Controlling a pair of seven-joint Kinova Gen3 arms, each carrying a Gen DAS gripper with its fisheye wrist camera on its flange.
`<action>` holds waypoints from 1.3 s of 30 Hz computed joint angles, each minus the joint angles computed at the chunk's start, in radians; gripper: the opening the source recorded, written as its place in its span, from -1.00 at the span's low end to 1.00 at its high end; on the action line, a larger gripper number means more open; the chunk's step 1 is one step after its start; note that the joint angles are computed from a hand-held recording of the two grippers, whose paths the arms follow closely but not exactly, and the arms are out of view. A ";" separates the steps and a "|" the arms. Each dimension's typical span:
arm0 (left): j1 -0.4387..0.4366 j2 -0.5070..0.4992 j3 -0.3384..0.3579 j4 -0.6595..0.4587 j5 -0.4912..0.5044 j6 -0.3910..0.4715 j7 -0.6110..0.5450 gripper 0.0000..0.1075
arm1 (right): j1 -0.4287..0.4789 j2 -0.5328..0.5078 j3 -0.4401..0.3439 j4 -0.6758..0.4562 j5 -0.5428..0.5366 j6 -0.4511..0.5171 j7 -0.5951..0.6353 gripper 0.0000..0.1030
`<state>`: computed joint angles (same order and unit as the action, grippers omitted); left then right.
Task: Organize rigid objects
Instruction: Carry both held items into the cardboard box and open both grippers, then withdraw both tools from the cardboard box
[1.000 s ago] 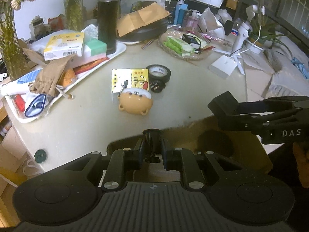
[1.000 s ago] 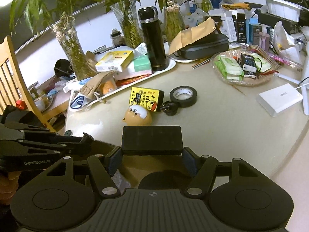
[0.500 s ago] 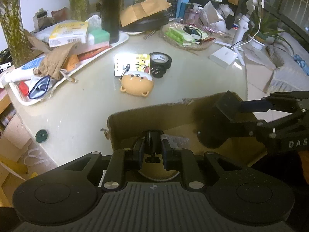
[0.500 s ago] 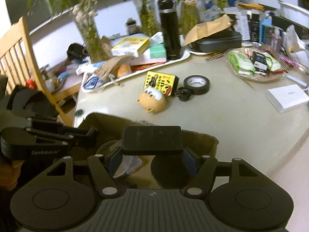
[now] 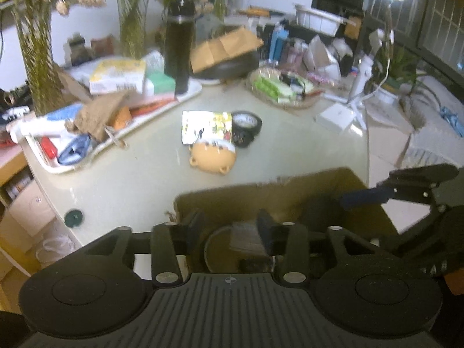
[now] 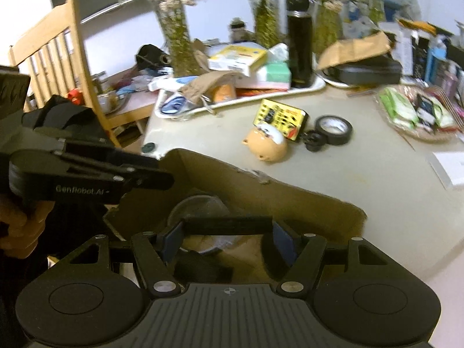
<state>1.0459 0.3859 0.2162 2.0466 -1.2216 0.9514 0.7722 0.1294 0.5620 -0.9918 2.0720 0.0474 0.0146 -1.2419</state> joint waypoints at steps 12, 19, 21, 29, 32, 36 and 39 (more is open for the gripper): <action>-0.009 -0.002 0.000 -0.002 -0.001 0.021 -0.013 -0.06 | 0.009 -0.014 0.002 0.036 0.063 -0.081 -0.060 0.93; -0.025 -0.004 -0.006 -0.004 -0.002 0.007 -0.024 -0.06 | -0.056 -0.054 0.102 0.049 0.095 -0.175 -0.164 1.00; -0.028 -0.004 -0.006 -0.005 0.001 0.006 -0.030 -0.06 | -0.083 -0.062 0.139 0.041 0.098 -0.177 -0.193 1.00; -0.035 -0.005 -0.012 -0.003 0.002 -0.003 -0.033 -0.06 | -0.243 -0.102 0.330 0.024 0.096 -0.209 -0.288 1.00; -0.035 -0.013 -0.016 0.017 -0.027 -0.017 0.004 -0.04 | -0.335 -0.125 0.435 0.028 0.070 -0.218 -0.315 1.00; -0.043 -0.012 -0.007 0.019 -0.046 -0.009 -0.003 0.03 | -0.415 -0.145 0.527 0.038 0.075 -0.224 -0.344 1.00; -0.060 -0.004 -0.008 0.010 -0.050 -0.017 -0.035 0.04 | -0.460 -0.151 0.578 0.042 0.093 -0.225 -0.365 1.00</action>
